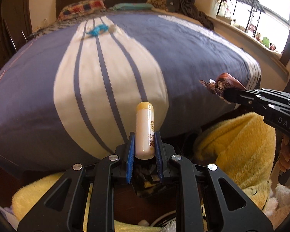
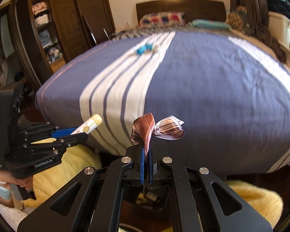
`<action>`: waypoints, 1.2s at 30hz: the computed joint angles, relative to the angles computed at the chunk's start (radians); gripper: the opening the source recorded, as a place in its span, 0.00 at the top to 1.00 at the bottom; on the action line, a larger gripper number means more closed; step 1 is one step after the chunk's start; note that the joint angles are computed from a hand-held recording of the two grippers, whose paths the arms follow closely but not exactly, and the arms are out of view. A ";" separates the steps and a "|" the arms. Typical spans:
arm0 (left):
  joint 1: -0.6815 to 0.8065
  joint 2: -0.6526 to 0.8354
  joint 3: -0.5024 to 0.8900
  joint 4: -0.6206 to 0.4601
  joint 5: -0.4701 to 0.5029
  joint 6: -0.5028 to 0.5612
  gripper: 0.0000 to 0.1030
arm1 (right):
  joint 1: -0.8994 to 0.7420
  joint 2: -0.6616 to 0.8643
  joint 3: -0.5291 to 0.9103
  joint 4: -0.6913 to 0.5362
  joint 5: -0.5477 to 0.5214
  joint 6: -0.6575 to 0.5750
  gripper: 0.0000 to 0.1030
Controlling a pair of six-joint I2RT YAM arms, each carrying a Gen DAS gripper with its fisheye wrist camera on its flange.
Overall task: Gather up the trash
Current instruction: 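Carry the ribbon and tube down past the bed edge to the bin, then open both tools to drop the ribbon and tube into the bin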
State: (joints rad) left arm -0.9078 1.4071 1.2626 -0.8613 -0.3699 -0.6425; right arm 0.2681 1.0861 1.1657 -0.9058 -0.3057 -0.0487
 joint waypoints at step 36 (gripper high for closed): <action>0.174 0.298 -0.227 0.318 0.441 -0.001 0.77 | 0.114 0.410 -0.135 0.082 0.007 0.102 0.74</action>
